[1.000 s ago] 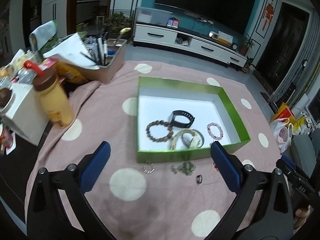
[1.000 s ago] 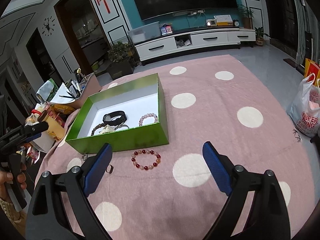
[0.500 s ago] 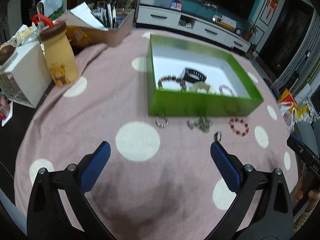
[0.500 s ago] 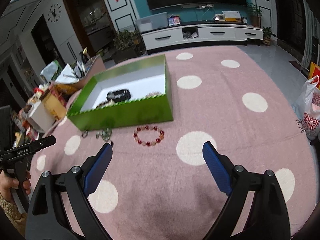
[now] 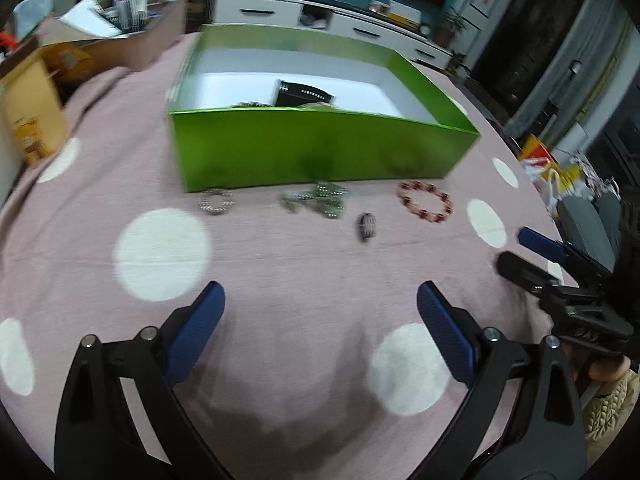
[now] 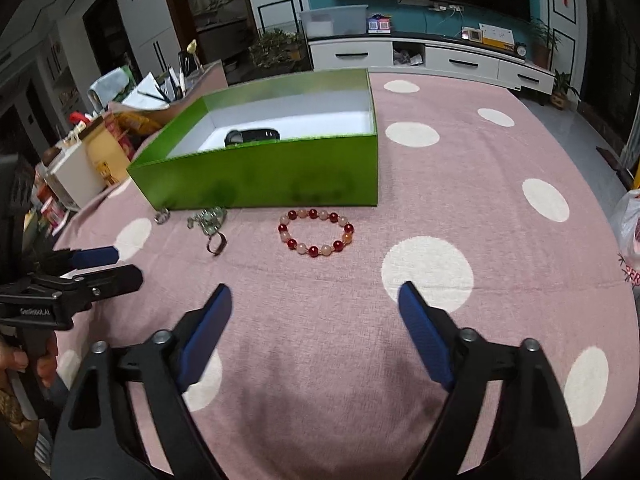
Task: Organize jewelry
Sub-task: 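Withdraw both open tools from the green box back over the remaining jewelry, then grasp the small dark ring with the left tool while the right tool grasps the red-and-white bead bracelet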
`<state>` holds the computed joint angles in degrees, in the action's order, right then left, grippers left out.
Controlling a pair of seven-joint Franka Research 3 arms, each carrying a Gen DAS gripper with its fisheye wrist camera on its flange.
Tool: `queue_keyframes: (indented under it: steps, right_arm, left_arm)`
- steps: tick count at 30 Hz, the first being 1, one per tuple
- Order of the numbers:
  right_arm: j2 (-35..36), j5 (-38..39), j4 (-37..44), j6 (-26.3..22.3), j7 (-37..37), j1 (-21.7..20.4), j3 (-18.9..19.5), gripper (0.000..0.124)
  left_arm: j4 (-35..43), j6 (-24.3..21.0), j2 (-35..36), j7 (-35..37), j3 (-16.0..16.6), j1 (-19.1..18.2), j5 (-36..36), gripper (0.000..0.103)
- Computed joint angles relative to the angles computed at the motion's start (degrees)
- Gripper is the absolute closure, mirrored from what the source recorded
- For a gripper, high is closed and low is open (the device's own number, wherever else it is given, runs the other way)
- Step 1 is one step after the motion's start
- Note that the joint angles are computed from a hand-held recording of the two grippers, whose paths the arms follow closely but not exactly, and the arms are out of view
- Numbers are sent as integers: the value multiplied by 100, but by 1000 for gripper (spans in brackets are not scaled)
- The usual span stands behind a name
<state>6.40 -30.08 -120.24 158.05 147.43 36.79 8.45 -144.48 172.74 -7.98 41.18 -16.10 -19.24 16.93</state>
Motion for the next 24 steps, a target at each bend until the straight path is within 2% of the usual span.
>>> queue_keyframes:
  steps: [3,5,7,9,10,12,14,16,17,20,21,22,24]
  right_arm:
    - [86,77,23,-23,-112,-15,-8,52]
    - [123,78,26,-3,-124,-10,-44,56]
    - [158,125,25,60,-172,-19,-69,60]
    - [190,171,37,106,-231,-21,-97,62]
    - [208,179,47,126,-262,-20,-114,63]
    - [248,183,74,152,-307,-1,-141,65]
    - [304,222,126,172,-421,5,-164,67]
    - [365,282,190,188,-551,11,-183,69]
    - [389,298,213,200,-593,25,-197,70]
    - [487,353,316,211,-768,61,-240,73]
    - [515,379,344,213,-815,75,-255,74]
    - [554,429,383,216,-896,77,-261,77]
    - [619,509,450,215,-1027,99,-282,79]
  left_arm:
    - [364,-118,352,-268,-168,114,460,16]
    - [560,-124,567,-241,-127,67,483,28]
    - [758,-120,790,-248,-83,30,508,33]
    - [948,-159,975,-336,-33,-8,656,42]
    - [1025,-177,1043,-394,-8,-32,730,50]
    - [1189,-220,1194,-404,36,-68,801,52]
    - [1320,-275,1319,-437,81,-106,878,60]
    - [1426,-306,1399,-568,154,-157,1065,61]
    - [1445,-300,1419,-545,158,-153,1053,65]
    - [1486,-252,1492,-277,108,-110,882,81]
    - [1516,-294,1505,-354,166,-168,1031,84]
    - [1515,-298,1505,-326,166,-172,1033,92]
    - [1484,-206,1518,-229,150,-145,928,98]
